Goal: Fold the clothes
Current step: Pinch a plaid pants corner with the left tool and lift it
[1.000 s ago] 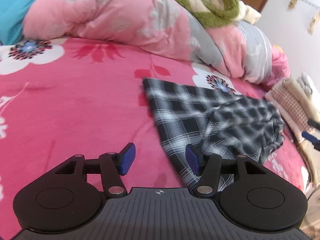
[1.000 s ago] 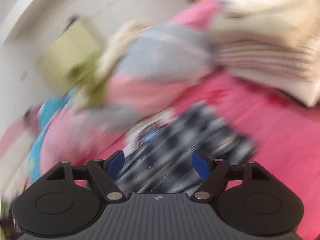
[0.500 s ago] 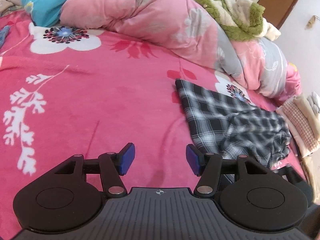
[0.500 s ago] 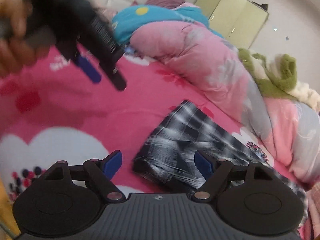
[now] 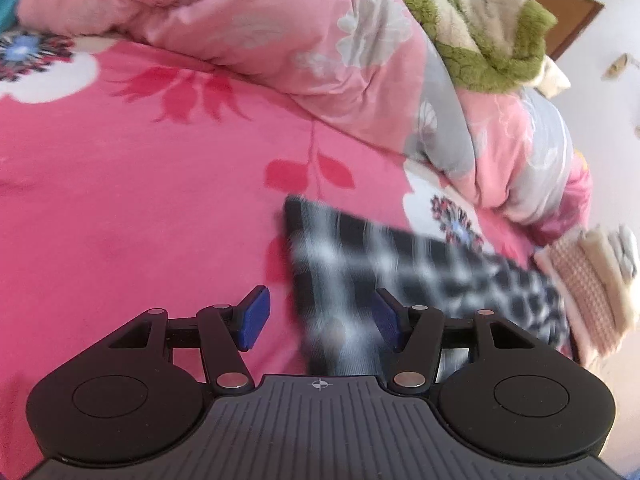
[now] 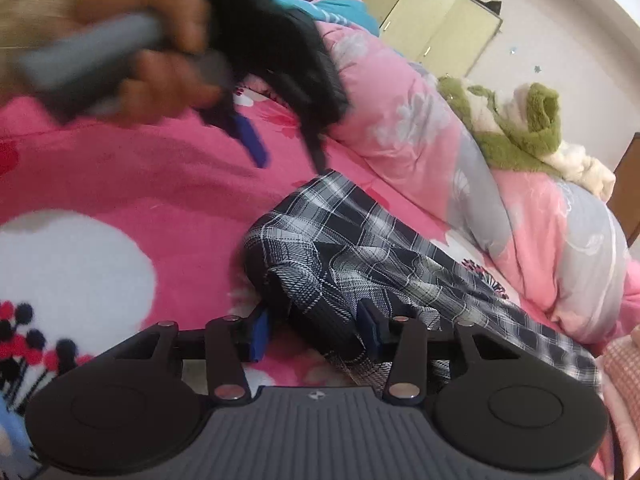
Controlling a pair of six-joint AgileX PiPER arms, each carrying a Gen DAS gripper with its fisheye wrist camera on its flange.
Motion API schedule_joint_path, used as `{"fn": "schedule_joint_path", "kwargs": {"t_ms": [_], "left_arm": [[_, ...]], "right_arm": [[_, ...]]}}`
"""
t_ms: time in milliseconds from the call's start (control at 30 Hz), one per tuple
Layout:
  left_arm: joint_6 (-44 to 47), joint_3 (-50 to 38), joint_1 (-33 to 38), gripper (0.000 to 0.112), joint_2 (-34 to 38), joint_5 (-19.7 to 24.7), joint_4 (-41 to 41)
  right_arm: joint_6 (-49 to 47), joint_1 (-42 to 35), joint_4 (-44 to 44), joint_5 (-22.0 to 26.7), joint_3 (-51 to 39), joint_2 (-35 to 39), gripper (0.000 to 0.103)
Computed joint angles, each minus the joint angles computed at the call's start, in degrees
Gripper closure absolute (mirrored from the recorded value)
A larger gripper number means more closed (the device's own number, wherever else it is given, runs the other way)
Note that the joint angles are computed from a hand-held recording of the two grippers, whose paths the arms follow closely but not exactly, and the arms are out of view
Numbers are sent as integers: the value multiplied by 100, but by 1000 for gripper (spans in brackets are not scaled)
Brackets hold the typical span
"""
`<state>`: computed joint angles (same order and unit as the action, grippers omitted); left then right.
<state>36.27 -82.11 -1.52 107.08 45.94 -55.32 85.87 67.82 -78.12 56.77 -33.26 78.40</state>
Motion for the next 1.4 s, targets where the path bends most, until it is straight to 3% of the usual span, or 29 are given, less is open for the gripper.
{"fn": "schedule_joint_path", "kwargs": {"t_ms": [167,200,300,333,433,533,767,900,967,1167,1267,1333,1400], "left_arm": [[-329,-434,-296,76,526,-282,187],[-320,-379,-360,87,504,-448,203],[-310,-297,-455,105,465,-685,201],[-252,-241,-481,108,420,-779,166],[-8,-18,-553,109,208,-1116,38],[161,74,-426,110,35,-1087,-237],[14,-38,300,110,-127,-358,-341],[76,-34,1040,110,-275,79,-281],[200,-92,1475,110,-308,256,-197],[223,-404,2656,110,-110,441,170],[263,-675,2950,109,273,557,398],[70,-952,3072,99,645,863,497],[-15,-1046,3166,98,808,1032,363]], "right_arm": [[0,90,-253,175,-13,267,56],[40,0,-192,77,-36,224,58],[156,-303,76,-258,-119,57,87],[251,-402,137,-343,-132,-27,92],[377,-426,312,-407,-166,-315,94],[120,-244,530,-214,-359,-409,95],[-398,-54,985,-61,-991,-491,95],[-753,115,1211,-318,-1567,-174,95],[-984,109,1369,-659,-1898,31,95],[-1523,-131,1897,-2287,-2948,1030,95],[-1959,-310,2359,-2981,-3445,1556,95],[-2399,-473,2910,-3293,-3677,1845,94],[-2673,-688,3467,-3686,-3585,1871,89]]}}
